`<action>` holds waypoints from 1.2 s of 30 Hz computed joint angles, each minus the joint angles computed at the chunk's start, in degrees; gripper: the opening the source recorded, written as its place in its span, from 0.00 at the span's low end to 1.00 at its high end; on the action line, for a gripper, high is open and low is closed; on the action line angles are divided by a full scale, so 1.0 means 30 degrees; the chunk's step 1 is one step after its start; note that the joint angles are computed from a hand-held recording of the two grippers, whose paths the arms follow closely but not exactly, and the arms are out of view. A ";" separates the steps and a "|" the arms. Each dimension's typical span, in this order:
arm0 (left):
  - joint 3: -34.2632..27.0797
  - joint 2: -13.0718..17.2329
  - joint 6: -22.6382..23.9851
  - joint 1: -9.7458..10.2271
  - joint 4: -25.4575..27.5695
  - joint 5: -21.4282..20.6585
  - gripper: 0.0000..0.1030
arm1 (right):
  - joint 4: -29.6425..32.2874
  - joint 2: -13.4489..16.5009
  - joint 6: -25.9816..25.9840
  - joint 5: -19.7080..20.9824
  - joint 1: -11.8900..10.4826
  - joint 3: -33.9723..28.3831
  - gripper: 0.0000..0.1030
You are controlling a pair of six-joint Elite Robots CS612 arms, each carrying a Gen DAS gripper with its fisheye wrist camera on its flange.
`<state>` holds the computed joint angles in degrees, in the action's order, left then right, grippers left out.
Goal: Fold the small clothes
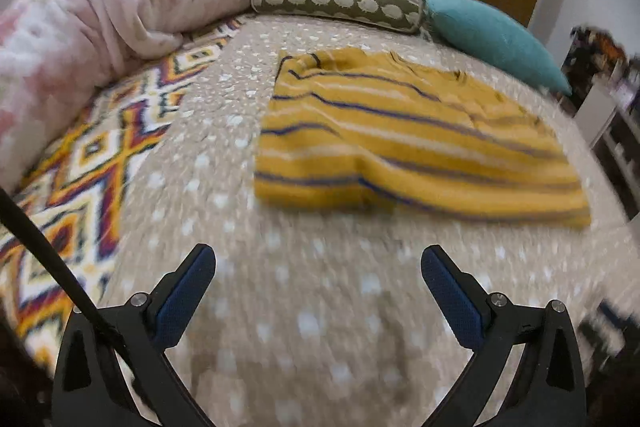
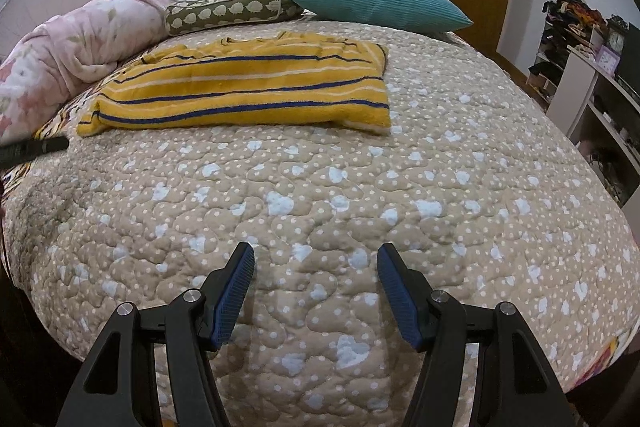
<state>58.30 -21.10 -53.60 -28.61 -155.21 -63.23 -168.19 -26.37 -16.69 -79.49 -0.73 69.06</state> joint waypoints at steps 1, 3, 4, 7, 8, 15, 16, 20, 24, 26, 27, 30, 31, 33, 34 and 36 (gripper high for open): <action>-0.0075 0.0084 -0.0486 0.0245 -0.0115 -0.0323 0.94 | 0.0057 0.0018 -0.0035 -0.0017 0.0017 -0.0037 0.66; -0.0167 0.0389 -0.1807 0.0921 -0.1238 -0.1786 0.86 | 0.0101 0.0024 -0.0110 -0.0087 0.0066 -0.0040 0.66; -0.0279 0.0571 -0.2219 0.1159 -0.1738 -0.2545 0.78 | 0.0106 0.0030 -0.0171 -0.0110 0.0080 -0.0039 0.66; -0.1090 0.1188 -0.2008 0.1500 -0.2083 -0.3318 0.51 | 0.0105 0.0058 -0.0352 -0.0297 0.0170 -0.0050 0.66; -0.1389 0.1301 -0.1533 0.1519 -0.1802 -0.3341 0.29 | 0.0135 0.0076 -0.0357 -0.0327 0.0181 -0.0073 0.66; -0.2073 0.0958 -0.1049 0.1360 0.1327 -0.0237 0.07 | 0.0371 0.0136 -0.0721 -0.0733 0.0362 -0.0274 0.66; -0.2060 0.0919 -0.1183 0.1318 0.1545 -0.0025 0.07 | 0.0462 0.0137 -0.0846 -0.0764 0.0404 -0.0341 0.66; -0.2043 0.0790 -0.1407 0.0934 0.3392 0.1581 0.13 | 0.0894 0.0197 -0.1465 -0.0434 0.0649 -0.0850 0.66; 0.0121 -0.0151 -0.1800 0.0681 0.1128 0.1791 0.56 | 0.1135 0.0328 -0.2523 0.0354 0.1120 -0.1550 0.66; 0.1079 -0.0562 -0.2131 0.0550 0.0126 0.2028 0.63 | 0.1602 0.0491 -0.2979 0.0821 0.1390 -0.2013 0.66; 0.1386 -0.0705 -0.2225 0.0492 -0.0103 0.2181 0.63 | 0.1982 0.0614 -0.3176 0.1043 0.1538 -0.2317 0.66; 0.2378 -0.1110 -0.2617 0.0393 -0.0945 0.2324 0.67 | 0.2926 0.1026 -0.3730 0.1400 0.1985 -0.3165 0.66; 0.2658 -0.1185 -0.2906 0.0395 -0.1249 0.2283 0.69 | 0.3094 0.1186 -0.3956 0.1446 0.2140 -0.3456 0.66; 0.3120 -0.1314 -0.3374 0.0494 -0.1697 0.1958 0.69 | 0.3609 0.1607 -0.4569 0.1702 0.2470 -0.4374 0.63; 0.3297 -0.1366 -0.3643 0.0561 -0.1795 0.1752 0.69 | 0.3770 0.1774 -0.4691 0.1859 0.2553 -0.4737 0.53; 0.3594 -0.1422 -0.4155 0.0721 -0.2194 0.1292 0.69 | 0.4603 0.2319 -0.4751 0.2355 0.2836 -0.6147 0.42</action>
